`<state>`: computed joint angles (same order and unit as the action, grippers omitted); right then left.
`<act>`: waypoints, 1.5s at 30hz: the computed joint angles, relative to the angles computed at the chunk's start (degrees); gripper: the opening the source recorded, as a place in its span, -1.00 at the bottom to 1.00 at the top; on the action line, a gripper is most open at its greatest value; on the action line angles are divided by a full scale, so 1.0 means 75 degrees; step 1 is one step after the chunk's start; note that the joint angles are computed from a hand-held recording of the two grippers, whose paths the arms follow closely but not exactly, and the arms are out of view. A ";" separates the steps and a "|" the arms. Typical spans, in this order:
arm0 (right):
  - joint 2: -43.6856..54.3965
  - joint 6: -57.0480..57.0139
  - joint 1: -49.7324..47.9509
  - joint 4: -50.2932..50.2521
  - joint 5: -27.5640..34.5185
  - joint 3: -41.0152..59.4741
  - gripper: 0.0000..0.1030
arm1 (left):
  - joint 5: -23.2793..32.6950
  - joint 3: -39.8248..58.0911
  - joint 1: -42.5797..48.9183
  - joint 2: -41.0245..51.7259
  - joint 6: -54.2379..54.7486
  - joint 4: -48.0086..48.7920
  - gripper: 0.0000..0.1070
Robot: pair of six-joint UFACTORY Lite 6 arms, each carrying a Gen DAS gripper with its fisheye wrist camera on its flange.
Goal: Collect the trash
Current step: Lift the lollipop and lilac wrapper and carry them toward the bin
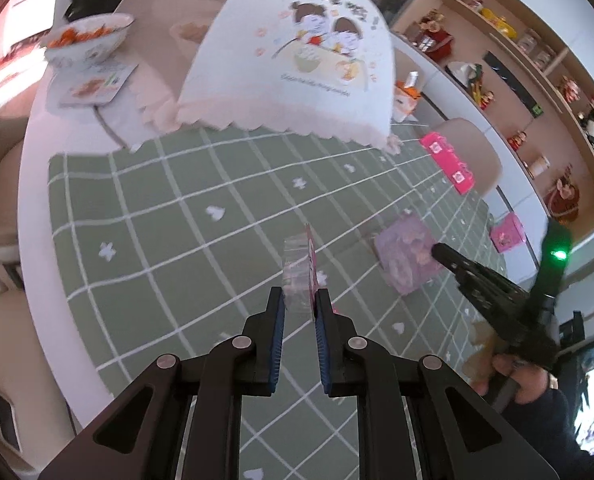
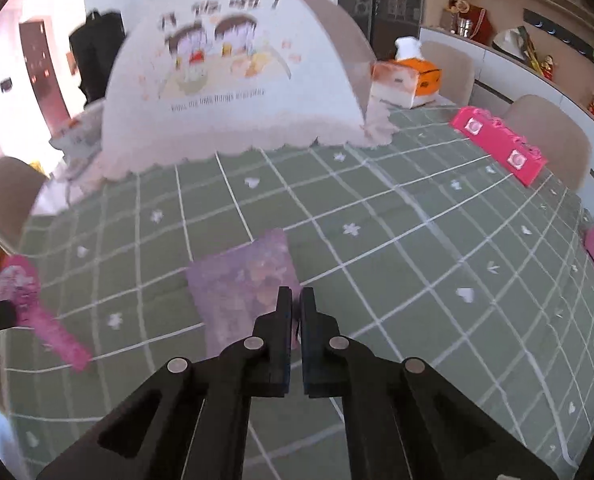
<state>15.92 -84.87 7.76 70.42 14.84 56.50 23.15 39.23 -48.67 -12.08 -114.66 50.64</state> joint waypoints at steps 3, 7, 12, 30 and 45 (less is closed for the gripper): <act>-0.0738 0.0798 -0.0493 -0.0816 0.0685 -0.0226 -0.95 | 0.0210 0.0575 -0.0056 0.0281 0.0475 -0.0129 -0.71; -0.1820 0.1533 -0.1225 -0.1538 0.1616 -0.0457 -0.95 | 0.0373 0.1304 -0.0244 0.0506 0.0872 -0.0196 -0.71; -0.1536 0.2019 -0.2062 -0.1843 0.2983 -0.0241 -0.71 | 0.0459 0.1590 -0.0410 0.0489 0.1028 -0.0273 -0.71; 0.1252 -0.0579 -0.1003 0.1117 0.1729 0.0208 -0.89 | 0.0802 -0.0032 -0.0239 -0.0743 0.0792 -0.0773 -0.71; -0.3661 0.2057 -0.2614 -0.2145 0.3532 -0.0443 -0.95 | 0.1435 0.2682 -0.1206 0.0474 0.1725 -0.0565 -0.71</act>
